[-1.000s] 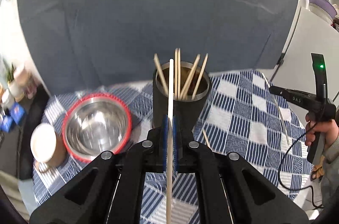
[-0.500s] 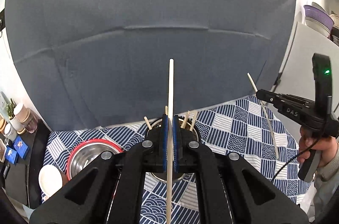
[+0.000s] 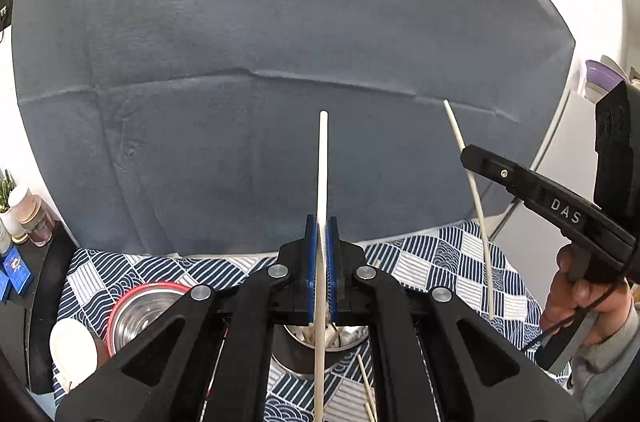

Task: Organize utensils
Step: 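Carry the chopstick upright over the black holder with the left tool, then open the left tool over the black holder while the right tool opens to drop its chopstick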

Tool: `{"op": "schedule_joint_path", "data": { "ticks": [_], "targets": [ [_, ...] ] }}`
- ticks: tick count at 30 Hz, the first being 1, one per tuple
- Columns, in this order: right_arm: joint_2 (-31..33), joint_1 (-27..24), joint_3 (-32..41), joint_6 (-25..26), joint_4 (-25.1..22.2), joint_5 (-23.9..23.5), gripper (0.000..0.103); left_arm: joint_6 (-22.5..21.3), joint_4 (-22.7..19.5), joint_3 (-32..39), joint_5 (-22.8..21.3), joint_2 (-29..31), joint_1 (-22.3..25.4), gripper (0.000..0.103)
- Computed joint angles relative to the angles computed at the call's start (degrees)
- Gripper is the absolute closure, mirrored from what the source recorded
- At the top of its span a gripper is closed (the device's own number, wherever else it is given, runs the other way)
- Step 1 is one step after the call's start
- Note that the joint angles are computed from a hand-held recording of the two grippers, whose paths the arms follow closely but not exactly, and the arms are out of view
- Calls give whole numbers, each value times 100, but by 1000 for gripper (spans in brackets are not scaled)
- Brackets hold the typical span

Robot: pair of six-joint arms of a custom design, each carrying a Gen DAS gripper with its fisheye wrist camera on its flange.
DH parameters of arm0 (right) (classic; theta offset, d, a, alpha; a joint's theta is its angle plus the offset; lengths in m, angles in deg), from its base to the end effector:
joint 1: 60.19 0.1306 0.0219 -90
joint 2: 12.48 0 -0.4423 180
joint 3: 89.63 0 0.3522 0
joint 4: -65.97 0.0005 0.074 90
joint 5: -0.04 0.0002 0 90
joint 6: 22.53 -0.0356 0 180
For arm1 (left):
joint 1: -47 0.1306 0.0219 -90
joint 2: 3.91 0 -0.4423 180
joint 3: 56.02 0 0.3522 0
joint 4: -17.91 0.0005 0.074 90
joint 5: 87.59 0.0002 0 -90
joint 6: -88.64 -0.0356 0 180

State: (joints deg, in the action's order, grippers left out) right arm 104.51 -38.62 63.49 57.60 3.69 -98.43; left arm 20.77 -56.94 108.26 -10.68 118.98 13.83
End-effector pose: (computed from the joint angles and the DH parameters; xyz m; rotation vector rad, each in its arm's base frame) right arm 0.5609 0.2268 0.6841 -0.3038 2.0350 0.4935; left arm 0.5205 -0.3312 0.6748 0.0748 2.1533 -0.3181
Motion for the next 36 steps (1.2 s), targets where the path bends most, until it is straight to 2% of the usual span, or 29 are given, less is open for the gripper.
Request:
{"op": "schedule_joint_path", "data": {
  "ticks": [2,3,8,10,16,19,26,30,33,36],
  "targets": [
    [18,29,-30,-7,221,-117,98,13,-149,311,53,164,36,98],
    [-57,41,-251,-37,539,-175,98,13,-118,316,92,178,48,98],
    [-233,73,-913,-261,1528,-417,98,-48,597,-356,59,-67,73,98],
    [-249,86,-1054,-246,1763,-477,98,-31,788,-499,38,-106,92,98],
    [62,99,-812,-252,1641,-599,98,-111,1196,-737,264,-101,179,98],
    [129,92,-908,-346,1862,-663,98,-146,1412,-881,243,-79,208,98],
    [198,42,-1288,-794,2425,-839,98,-156,2598,-1980,371,-413,270,98],
    [238,30,-1419,-952,2607,-920,98,-152,2966,-2295,478,-471,301,98],
    [198,18,-1618,-1020,2789,-970,98,-57,3543,-2783,515,-608,306,98],
    [137,36,-1821,-906,2823,-948,98,-76,4021,-3240,367,-749,262,98]
  ]
}}
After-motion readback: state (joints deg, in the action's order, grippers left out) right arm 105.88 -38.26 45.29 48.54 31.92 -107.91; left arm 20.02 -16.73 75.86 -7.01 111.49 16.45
